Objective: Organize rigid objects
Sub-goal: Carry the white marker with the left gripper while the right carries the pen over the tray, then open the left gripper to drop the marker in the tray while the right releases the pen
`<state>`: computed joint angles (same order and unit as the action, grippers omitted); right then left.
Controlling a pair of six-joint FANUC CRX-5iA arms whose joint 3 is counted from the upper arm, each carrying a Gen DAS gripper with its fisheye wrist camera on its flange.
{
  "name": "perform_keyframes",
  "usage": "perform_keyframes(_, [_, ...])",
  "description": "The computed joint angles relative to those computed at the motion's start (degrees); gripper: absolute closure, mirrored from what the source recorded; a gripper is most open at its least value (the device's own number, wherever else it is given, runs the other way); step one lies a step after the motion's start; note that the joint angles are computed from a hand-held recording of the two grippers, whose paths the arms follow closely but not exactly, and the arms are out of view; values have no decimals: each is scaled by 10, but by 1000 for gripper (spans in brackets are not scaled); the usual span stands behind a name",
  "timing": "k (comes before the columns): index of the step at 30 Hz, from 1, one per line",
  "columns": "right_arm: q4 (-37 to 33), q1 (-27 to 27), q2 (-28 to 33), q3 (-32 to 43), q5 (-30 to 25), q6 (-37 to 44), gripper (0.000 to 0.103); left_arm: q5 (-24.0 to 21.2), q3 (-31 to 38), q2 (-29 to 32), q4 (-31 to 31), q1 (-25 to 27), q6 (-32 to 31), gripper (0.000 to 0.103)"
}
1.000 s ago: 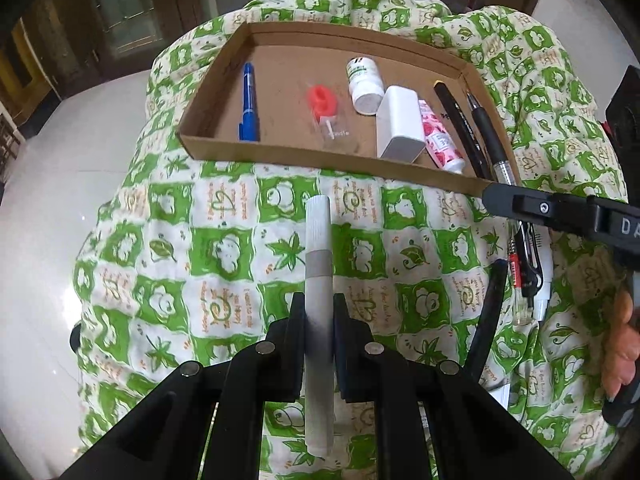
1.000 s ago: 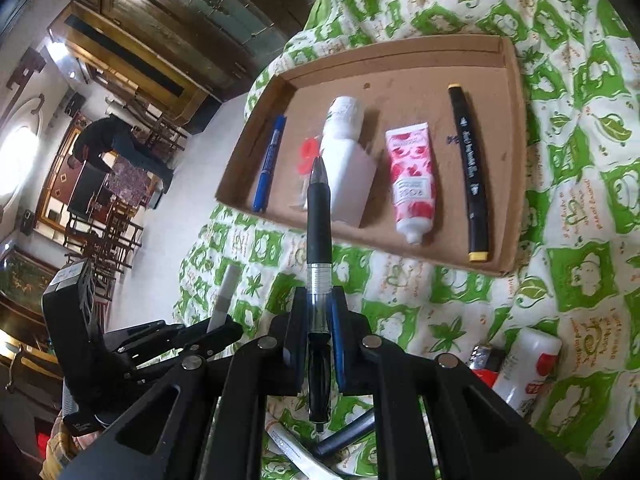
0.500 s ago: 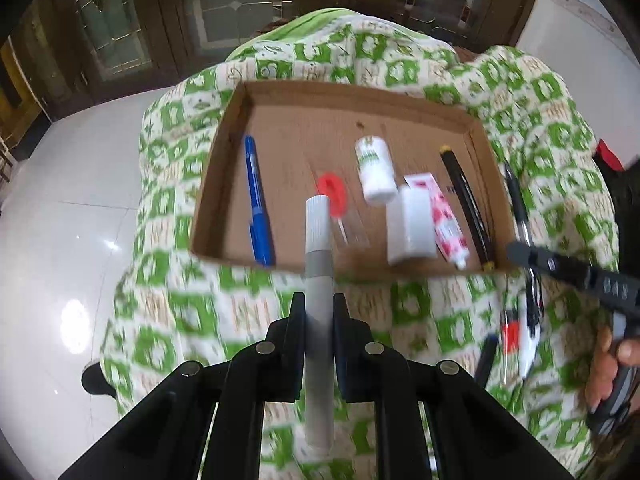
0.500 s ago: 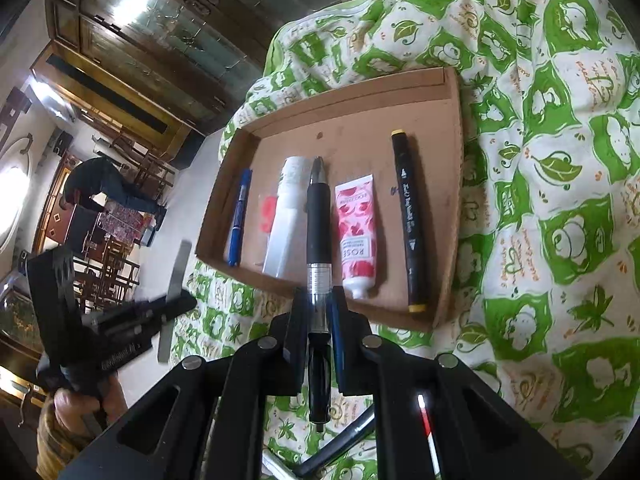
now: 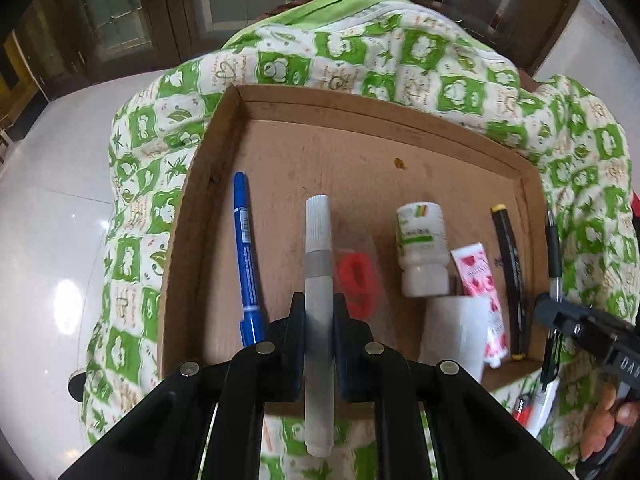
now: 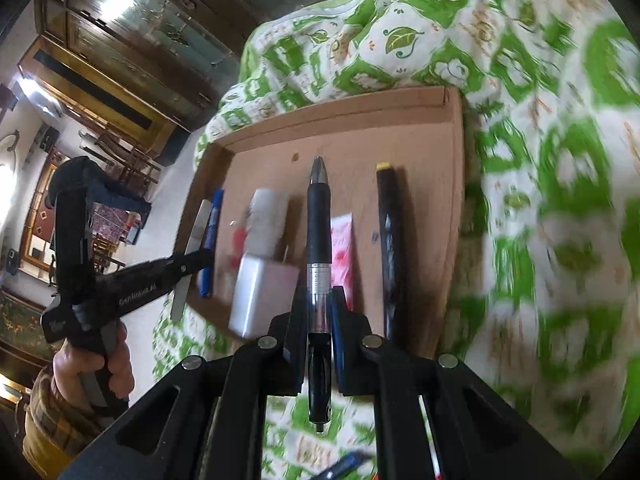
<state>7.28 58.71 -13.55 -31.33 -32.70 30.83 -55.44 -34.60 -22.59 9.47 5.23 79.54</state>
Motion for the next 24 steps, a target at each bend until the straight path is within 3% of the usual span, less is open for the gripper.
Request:
perform_keyframes(2, [5, -10, 15, 13, -5, 7, 93, 6, -1, 9, -6, 5, 5, 92])
perform_keyframes(7, [150, 3, 24, 3, -60, -87, 93, 17, -8, 17, -8, 20, -2, 92])
perform_keyframes(16, [133, -12, 81, 45, -107, -49, 93, 32, 9, 40, -18, 13, -1, 92])
perform_keyframes(24, [204, 2, 108, 44, -122, -81, 92, 24, 51, 54, -113, -53, 97, 91])
